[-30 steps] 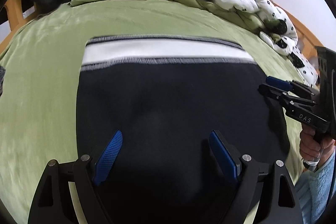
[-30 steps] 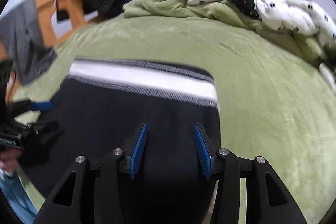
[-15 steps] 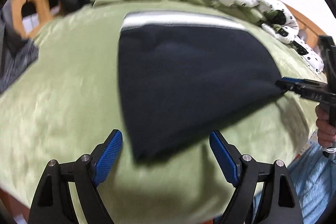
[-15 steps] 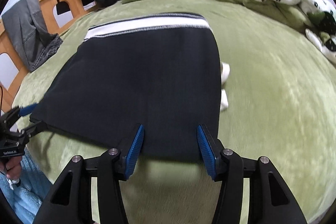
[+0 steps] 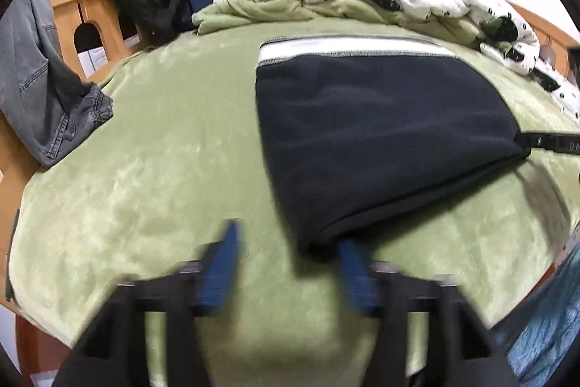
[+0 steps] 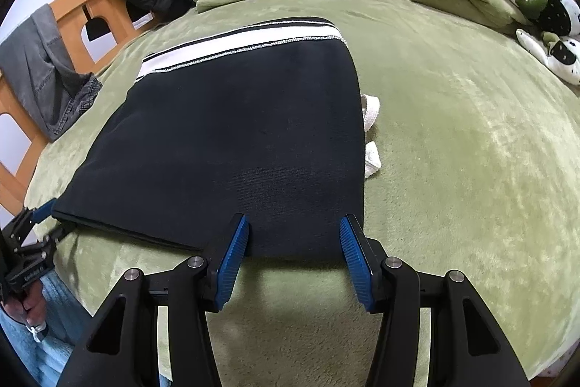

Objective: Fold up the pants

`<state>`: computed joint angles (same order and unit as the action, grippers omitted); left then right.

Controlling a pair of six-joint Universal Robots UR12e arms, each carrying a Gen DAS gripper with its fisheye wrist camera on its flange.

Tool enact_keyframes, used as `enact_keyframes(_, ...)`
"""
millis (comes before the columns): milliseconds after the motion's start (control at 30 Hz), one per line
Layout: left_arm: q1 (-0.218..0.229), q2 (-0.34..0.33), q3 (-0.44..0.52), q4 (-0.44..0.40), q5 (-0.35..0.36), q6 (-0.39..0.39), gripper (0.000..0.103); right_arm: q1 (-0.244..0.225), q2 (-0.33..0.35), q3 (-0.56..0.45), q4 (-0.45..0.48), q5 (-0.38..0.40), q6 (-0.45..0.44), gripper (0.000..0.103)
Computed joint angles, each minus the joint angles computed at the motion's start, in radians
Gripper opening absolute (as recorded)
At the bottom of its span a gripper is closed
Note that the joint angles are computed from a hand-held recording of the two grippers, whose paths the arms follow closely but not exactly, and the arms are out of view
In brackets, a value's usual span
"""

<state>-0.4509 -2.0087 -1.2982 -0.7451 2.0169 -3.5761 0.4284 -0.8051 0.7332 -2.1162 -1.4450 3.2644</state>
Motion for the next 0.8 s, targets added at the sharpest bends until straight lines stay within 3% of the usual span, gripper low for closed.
enact_keyframes(33,-0.001,-0.003,0.002,0.018,-0.005,-0.004,0.016,0.000,0.000,0.000,0.000,0.002,0.001,0.052)
enact_keyframes(100,-0.008,-0.011,0.008,0.059,0.027,-0.012,0.016,-0.001,0.002,-0.004,0.002,0.006,0.003,0.052)
enact_keyframes(167,-0.007,-0.011,0.010,0.029,0.017,-0.014,0.016,-0.002,0.004,-0.007,-0.002,0.004,0.005,0.052)
enact_keyframes(233,0.005,-0.008,0.012,-0.049,-0.044,-0.027,0.019,-0.003,-0.002,0.006,-0.026,0.006,0.018,0.052)
enact_keyframes(300,0.015,0.007,-0.016,-0.024,-0.092,-0.042,0.021,-0.005,-0.008,0.018,-0.054,0.014,0.023,0.052)
enact_keyframes(400,0.031,0.031,-0.037,-0.015,-0.159,-0.076,0.043,-0.005,-0.009,0.021,-0.077,0.003,0.034,0.052)
enact_keyframes(533,0.051,0.063,-0.089,0.062,-0.232,-0.155,0.046,-0.004,0.001,0.006,-0.079,0.008,0.059,0.052)
enact_keyframes(767,0.047,0.065,-0.092,0.128,-0.228,-0.142,0.046,0.013,0.014,-0.016,-0.091,-0.057,0.026,0.052)
enact_keyframes(800,0.046,0.067,-0.095,0.145,-0.233,-0.141,0.050,0.014,0.015,-0.016,-0.096,-0.061,0.025,0.052)
